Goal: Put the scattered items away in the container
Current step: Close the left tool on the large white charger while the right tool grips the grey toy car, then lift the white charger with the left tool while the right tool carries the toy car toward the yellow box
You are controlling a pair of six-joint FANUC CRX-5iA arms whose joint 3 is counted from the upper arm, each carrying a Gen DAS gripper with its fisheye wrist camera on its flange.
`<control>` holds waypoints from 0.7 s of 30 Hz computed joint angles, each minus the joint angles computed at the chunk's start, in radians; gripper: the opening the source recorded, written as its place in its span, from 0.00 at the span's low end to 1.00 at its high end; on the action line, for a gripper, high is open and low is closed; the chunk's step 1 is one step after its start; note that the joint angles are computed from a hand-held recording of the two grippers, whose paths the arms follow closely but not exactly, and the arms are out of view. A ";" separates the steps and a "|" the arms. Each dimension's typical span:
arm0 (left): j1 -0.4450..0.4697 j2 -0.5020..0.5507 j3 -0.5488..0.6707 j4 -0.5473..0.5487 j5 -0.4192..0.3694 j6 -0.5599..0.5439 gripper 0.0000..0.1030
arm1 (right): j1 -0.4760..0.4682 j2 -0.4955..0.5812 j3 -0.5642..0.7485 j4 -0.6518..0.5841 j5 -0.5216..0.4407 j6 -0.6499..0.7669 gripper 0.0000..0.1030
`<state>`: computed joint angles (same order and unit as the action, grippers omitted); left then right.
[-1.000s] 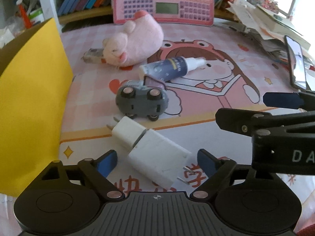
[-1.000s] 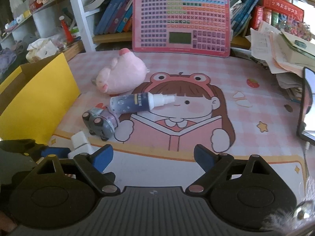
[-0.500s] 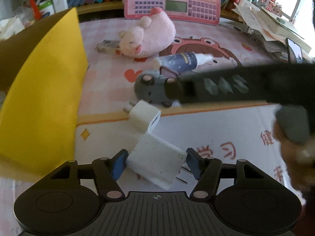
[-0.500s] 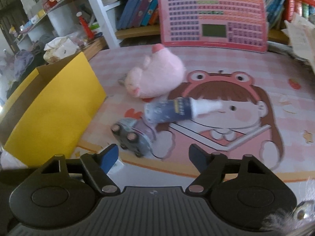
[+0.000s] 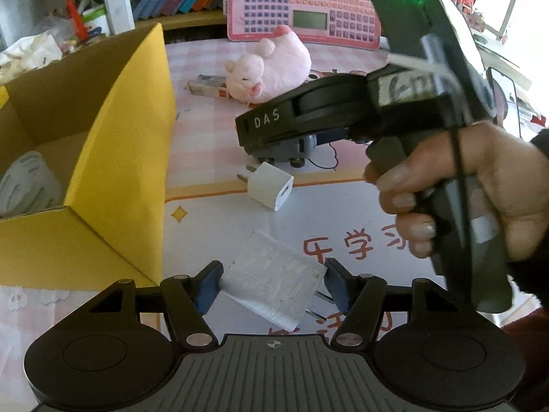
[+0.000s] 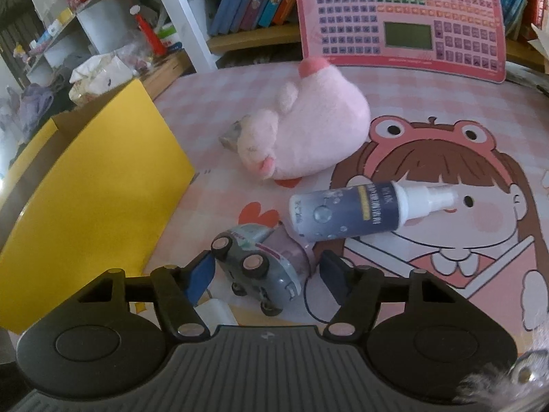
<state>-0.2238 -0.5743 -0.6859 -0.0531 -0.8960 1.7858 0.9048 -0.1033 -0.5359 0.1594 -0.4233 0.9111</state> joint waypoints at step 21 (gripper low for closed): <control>-0.023 -0.015 -0.012 0.033 0.044 -0.021 0.62 | 0.030 -0.291 -0.205 0.149 -0.104 -0.173 0.33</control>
<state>-0.2473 -0.5895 -0.6983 -0.0200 -0.8520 1.7647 0.9348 -0.3946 -0.7412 0.3084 -0.5271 0.7383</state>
